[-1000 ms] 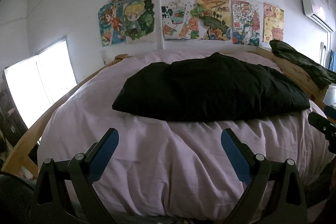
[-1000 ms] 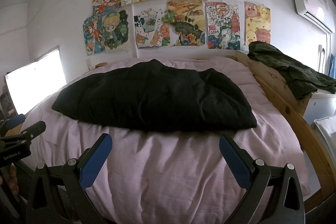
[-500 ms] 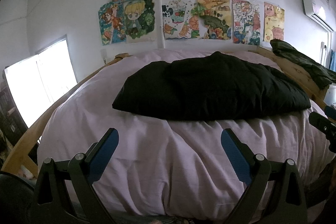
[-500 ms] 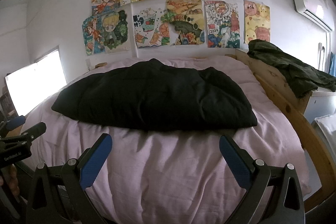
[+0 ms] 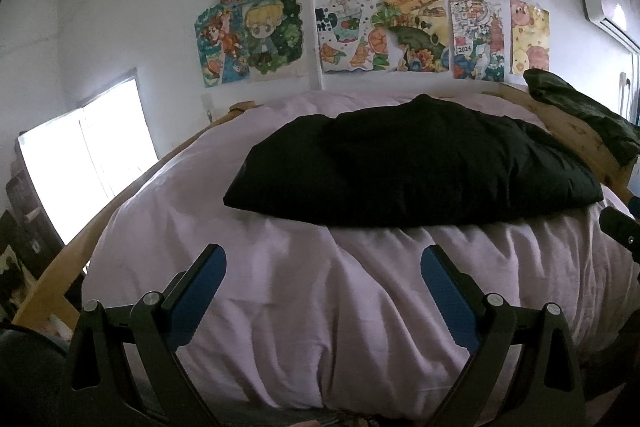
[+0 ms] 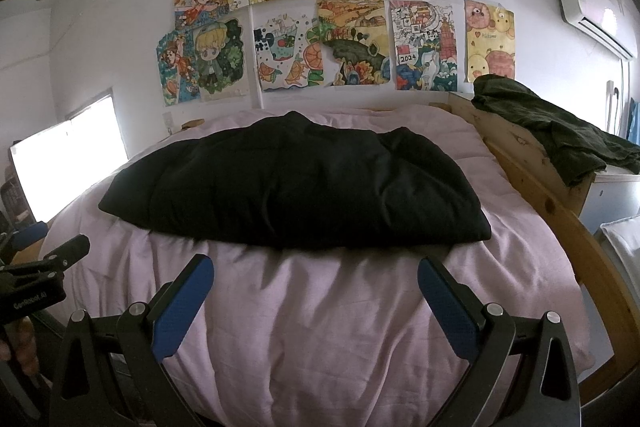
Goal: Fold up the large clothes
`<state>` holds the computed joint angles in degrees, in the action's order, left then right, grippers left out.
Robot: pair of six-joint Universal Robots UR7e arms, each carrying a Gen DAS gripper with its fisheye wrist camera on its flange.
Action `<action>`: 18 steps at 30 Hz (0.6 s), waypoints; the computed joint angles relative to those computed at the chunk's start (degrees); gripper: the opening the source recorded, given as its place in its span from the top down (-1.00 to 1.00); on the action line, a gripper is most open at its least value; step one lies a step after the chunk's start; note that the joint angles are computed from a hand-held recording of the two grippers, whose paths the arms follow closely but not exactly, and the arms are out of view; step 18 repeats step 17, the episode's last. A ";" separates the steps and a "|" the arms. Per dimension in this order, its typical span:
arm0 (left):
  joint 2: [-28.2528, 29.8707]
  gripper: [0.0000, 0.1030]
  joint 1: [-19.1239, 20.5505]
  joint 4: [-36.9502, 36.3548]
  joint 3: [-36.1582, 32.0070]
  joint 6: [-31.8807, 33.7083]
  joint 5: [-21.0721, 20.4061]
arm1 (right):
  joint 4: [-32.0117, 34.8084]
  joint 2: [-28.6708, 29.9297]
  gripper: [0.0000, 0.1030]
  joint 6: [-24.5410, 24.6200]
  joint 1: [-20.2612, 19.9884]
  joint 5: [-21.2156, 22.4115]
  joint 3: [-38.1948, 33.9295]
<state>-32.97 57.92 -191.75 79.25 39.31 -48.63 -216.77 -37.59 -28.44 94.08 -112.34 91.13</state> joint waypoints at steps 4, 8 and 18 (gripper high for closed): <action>-0.28 -0.86 -0.13 -0.09 0.42 -0.03 -0.37 | -0.01 0.06 -1.00 0.06 0.03 -0.05 -0.04; -0.41 -0.86 -0.17 -0.13 0.58 -0.01 -0.35 | 0.03 0.08 -1.00 0.14 0.04 -0.08 -0.06; -0.41 -0.86 -0.18 0.12 0.51 -0.08 -0.26 | 0.16 0.08 -1.00 0.17 0.04 -0.10 -0.12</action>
